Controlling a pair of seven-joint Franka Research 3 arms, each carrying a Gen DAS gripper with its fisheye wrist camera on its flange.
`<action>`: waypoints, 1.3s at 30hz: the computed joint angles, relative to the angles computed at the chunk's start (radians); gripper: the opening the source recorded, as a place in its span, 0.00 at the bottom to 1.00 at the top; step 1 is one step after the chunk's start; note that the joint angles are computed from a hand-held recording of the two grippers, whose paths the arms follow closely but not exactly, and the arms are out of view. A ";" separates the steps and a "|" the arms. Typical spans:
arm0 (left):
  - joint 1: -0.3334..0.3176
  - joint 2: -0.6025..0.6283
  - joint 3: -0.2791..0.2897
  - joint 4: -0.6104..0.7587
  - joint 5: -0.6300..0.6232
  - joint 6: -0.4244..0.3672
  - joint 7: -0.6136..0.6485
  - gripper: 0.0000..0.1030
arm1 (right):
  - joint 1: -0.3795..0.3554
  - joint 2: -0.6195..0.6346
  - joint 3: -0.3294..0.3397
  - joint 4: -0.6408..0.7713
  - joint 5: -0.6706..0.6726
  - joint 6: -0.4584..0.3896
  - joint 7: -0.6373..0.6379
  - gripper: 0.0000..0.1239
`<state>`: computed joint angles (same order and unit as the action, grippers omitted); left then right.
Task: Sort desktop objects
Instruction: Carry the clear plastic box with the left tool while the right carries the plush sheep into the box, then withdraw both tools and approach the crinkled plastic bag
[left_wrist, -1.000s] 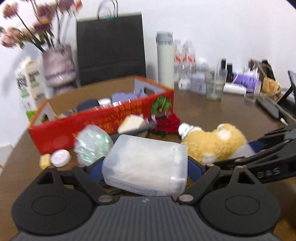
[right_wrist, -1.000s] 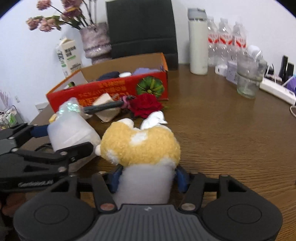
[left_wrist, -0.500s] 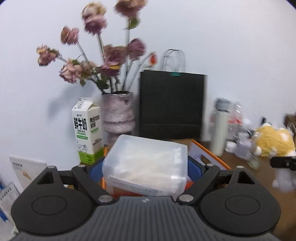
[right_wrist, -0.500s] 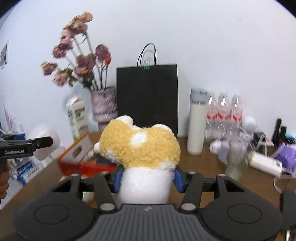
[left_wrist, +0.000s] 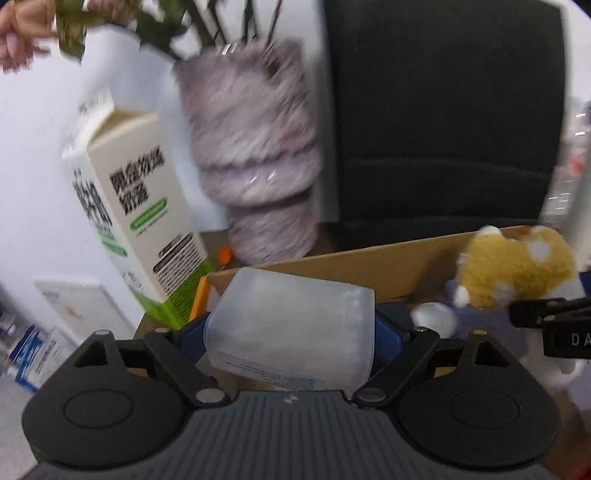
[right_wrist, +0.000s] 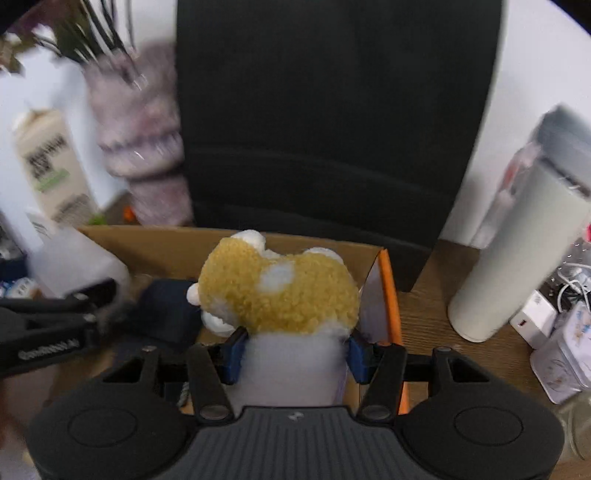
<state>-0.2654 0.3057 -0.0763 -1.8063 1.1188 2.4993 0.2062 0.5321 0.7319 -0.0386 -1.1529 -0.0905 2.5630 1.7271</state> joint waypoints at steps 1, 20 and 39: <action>0.008 0.014 -0.003 0.014 -0.037 -0.013 0.014 0.87 | 0.007 0.042 -0.011 0.058 -0.011 -0.026 0.006 0.43; 0.054 -0.194 -0.065 -0.104 -0.295 -0.014 0.197 1.00 | -0.015 -0.173 0.006 -0.162 -0.006 -0.023 0.044 0.64; -0.008 -0.608 -0.309 -0.602 0.067 -0.074 -0.340 1.00 | -0.107 -0.767 0.155 -1.142 -0.101 0.565 0.141 0.70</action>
